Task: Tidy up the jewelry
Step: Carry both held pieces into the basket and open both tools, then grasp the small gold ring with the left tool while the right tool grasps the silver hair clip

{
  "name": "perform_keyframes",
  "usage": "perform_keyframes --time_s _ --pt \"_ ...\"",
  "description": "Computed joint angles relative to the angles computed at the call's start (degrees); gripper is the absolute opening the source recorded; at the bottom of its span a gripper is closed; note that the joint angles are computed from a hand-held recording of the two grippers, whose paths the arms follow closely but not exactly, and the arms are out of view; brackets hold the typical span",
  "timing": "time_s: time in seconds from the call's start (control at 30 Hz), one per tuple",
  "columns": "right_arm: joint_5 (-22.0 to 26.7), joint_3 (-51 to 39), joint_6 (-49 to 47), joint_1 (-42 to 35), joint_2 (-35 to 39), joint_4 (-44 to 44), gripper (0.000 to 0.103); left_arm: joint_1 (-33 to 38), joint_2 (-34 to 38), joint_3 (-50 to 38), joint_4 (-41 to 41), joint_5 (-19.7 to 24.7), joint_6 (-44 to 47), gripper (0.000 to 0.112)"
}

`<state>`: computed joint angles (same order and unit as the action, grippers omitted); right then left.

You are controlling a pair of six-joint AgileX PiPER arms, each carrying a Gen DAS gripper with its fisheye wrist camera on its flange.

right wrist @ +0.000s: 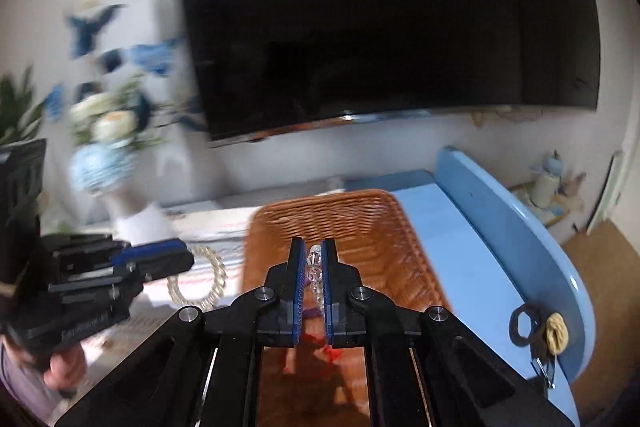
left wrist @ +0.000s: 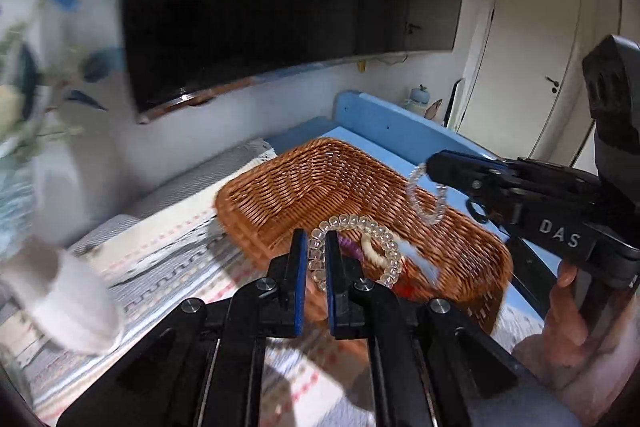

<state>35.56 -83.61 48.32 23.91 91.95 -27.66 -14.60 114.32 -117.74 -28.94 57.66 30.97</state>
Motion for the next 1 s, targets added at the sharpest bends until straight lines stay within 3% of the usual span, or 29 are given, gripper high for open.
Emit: perform_keyframes --time_s 0.17,0.27,0.33,0.37,0.4,0.57,0.7,0.87,1.0 --pt "0.0 -7.4 -10.7 -6.8 8.5 14.1 0.007 -3.4 14.1 -21.4 6.2 6.8 -9.2 0.006" --pt "0.2 -8.4 -13.6 -7.7 10.4 17.4 0.008 -3.0 17.6 -26.4 5.4 9.3 -10.0 0.007" --pt "1.3 -8.5 -14.9 -7.9 10.8 18.8 0.012 -2.6 18.5 -28.0 4.7 11.0 -10.2 0.018" --pt "1.1 -7.7 -15.2 -8.0 10.2 19.4 0.021 -2.5 17.9 -27.2 4.8 11.2 -10.7 0.033" --pt "0.5 -6.3 -14.7 -7.8 9.2 19.1 0.026 -2.1 16.1 -24.1 4.1 10.2 -10.3 0.040" --pt "0.0 -0.4 -13.2 -5.4 2.8 17.8 0.027 1.2 2.2 -3.5 -0.3 4.4 -3.3 0.041" --pt "0.2 4.0 -8.0 0.7 -3.8 12.0 0.027 6.3 -11.5 13.3 -5.3 0.5 4.5 0.041" --pt "2.2 6.4 3.5 13.1 -7.7 0.4 0.031 20.4 -26.7 29.3 -15.3 3.5 15.4 0.044" --pt "2.4 10.6 19.3 22.9 -8.3 -13.0 0.032 33.9 -33.2 38.1 -21.2 6.7 23.6 0.048"
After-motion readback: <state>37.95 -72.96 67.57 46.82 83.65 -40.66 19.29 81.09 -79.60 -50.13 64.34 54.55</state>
